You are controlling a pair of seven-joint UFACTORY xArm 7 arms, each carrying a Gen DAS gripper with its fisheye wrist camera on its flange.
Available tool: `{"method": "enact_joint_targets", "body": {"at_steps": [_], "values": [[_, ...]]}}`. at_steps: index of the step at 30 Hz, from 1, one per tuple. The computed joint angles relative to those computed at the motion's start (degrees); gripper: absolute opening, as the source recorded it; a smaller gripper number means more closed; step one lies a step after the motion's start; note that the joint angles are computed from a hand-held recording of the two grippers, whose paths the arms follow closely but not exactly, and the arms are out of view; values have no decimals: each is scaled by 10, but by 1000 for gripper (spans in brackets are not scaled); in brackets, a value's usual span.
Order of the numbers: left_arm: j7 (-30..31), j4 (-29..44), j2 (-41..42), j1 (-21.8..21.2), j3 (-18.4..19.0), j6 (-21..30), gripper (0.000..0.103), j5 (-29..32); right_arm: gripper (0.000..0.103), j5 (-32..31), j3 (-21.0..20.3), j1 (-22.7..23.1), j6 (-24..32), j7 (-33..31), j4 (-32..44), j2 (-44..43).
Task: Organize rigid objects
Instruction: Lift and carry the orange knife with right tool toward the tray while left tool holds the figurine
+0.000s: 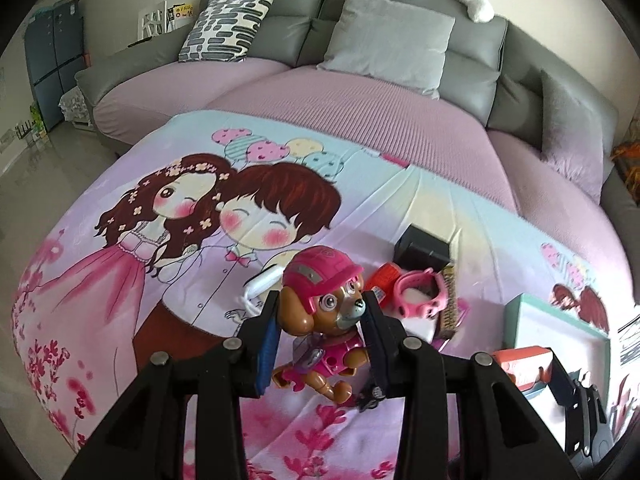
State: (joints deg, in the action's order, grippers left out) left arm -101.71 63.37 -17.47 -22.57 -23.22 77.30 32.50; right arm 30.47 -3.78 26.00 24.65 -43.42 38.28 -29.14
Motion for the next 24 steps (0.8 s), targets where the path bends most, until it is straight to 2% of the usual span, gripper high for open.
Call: {"method": "enact_joint_targets", "body": {"at_steps": [6,12,16,20,24], "values": [[-10,24,16,-2,-11,-9,40,40,73,0,-11,-12,-16,0,3,-13],[5,59,63,-19,-3,-28,40,64,73,-36,-12,-50,-47,27,13,6],[14,87,98,-37,7,-41,40,86,73,-59,-21,-74,-45,42,26,25],[22,128,142,-64,16,-45,40,115,73,-76,-26,-111,-36,67,47,48],[39,165,181,-95,36,-63,40,131,73,-125,-9,-169,-42,111,61,72]]}}
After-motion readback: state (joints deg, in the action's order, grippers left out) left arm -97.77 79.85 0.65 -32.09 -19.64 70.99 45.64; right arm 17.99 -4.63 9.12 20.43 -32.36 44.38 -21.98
